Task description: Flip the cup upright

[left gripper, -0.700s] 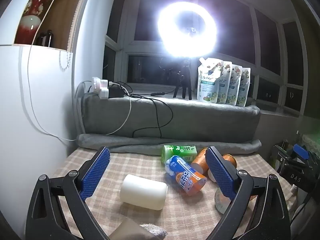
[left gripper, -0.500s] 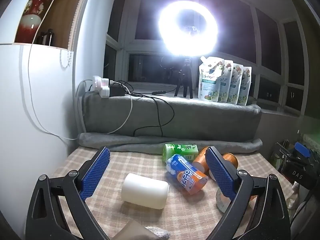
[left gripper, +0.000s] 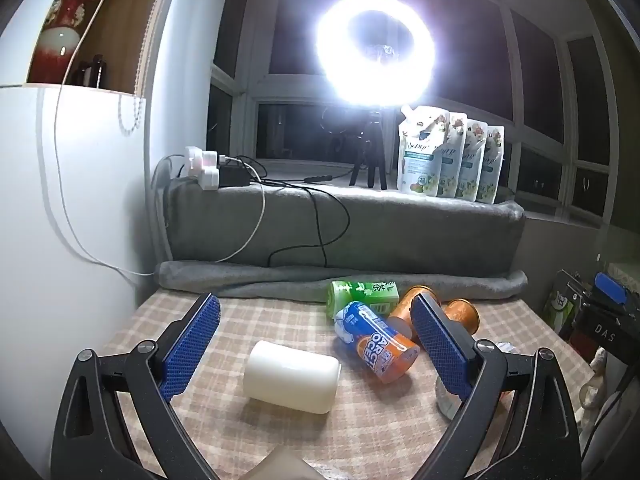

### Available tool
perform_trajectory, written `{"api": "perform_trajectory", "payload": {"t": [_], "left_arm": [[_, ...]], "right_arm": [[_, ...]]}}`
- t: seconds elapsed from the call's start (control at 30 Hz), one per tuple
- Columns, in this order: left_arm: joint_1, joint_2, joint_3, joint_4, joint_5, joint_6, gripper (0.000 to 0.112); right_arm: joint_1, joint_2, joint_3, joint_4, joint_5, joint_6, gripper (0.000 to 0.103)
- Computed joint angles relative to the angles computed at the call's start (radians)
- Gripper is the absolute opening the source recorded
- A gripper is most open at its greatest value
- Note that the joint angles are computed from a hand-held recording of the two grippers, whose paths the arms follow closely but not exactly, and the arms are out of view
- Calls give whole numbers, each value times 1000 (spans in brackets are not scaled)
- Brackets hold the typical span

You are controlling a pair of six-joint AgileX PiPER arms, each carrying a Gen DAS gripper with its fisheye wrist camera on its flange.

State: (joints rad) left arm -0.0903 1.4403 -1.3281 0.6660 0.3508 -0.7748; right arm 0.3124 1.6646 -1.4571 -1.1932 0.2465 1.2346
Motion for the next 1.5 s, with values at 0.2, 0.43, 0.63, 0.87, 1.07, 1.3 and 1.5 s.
{"api": "perform_trajectory", "payload": {"t": [0.2, 0.43, 0.63, 0.87, 1.07, 1.3, 1.5], "left_arm": [[2, 0, -9, -27, 9, 23, 96], [-4, -1, -6, -29, 6, 30, 96], [-7, -1, -8, -27, 9, 29, 96], [-9, -1, -8, -22, 11, 22, 96], [-7, 0, -7, -30, 12, 26, 96], [1, 1, -7, -49, 9, 43, 96], [15, 11, -18, -101, 6, 94, 96]], "right_arm": [[3, 5, -3, -8, 1, 11, 103], [0, 5, -4, 6, -2, -3, 103], [-1, 5, -1, 16, -5, -10, 103], [-2, 5, 0, 32, -9, -23, 103], [-4, 11, -2, 51, -13, -40, 103], [-1, 20, -7, 78, -12, -60, 103], [-11, 38, -41, 231, -11, -208, 103]]}}
